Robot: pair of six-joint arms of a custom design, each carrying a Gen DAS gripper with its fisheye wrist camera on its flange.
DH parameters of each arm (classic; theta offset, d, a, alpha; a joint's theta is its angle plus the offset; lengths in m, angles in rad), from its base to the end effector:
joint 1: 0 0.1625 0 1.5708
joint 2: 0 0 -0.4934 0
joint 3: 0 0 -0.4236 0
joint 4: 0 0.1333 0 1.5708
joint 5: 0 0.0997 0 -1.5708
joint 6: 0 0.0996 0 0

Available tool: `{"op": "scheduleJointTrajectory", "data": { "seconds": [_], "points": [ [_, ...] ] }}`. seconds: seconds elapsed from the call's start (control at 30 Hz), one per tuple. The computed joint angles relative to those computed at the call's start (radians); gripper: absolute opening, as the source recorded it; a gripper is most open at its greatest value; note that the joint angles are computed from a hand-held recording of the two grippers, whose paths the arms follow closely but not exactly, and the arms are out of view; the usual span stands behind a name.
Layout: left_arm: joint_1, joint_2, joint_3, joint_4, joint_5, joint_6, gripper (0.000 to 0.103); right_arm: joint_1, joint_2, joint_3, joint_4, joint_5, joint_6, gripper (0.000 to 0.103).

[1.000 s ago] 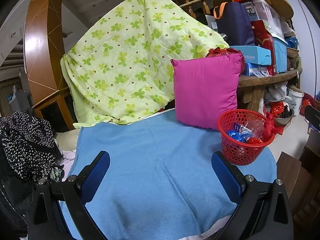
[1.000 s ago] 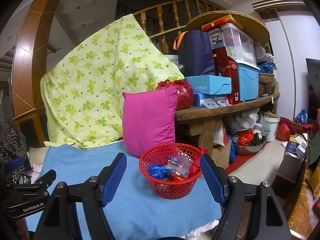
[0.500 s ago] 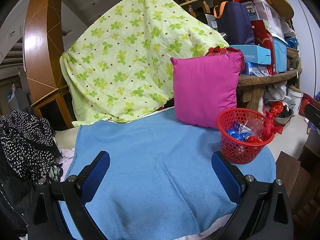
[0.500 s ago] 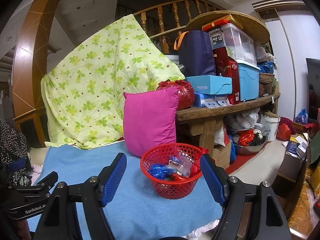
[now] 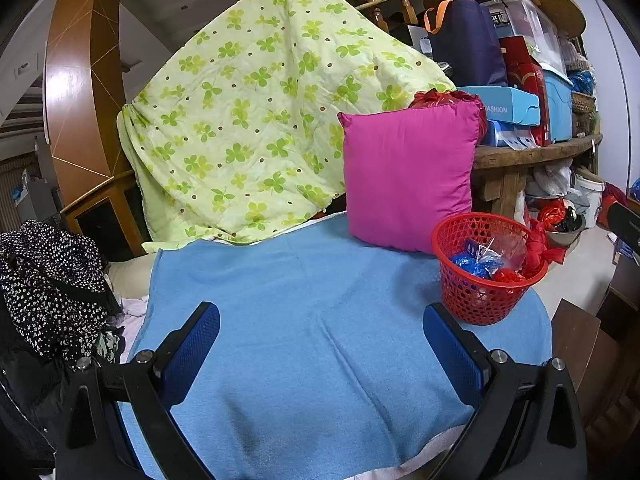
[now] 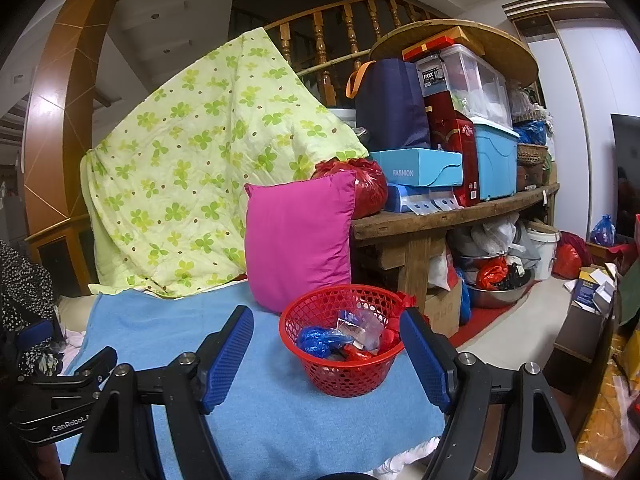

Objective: Collect trash

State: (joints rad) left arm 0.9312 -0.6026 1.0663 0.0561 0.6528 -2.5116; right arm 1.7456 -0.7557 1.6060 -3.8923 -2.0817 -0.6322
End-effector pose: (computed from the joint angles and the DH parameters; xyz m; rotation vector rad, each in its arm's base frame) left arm -0.3001 -0.7593 0.1361 0.7170 1.9301 -1.1525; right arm 0.2111 -0.7090 0.2731 0.3289 -1.9000 1.5431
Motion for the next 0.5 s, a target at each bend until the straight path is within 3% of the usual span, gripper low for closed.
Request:
{"op": "scheduleJointTrajectory", "data": {
  "seconds": [0.5],
  "points": [
    [0.003, 0.002, -0.007, 0.014, 0.0, -0.009, 0.101, -0.003, -0.002, 0.0, 0.001, 0.005, 0.001, 0.079]
  ]
}}
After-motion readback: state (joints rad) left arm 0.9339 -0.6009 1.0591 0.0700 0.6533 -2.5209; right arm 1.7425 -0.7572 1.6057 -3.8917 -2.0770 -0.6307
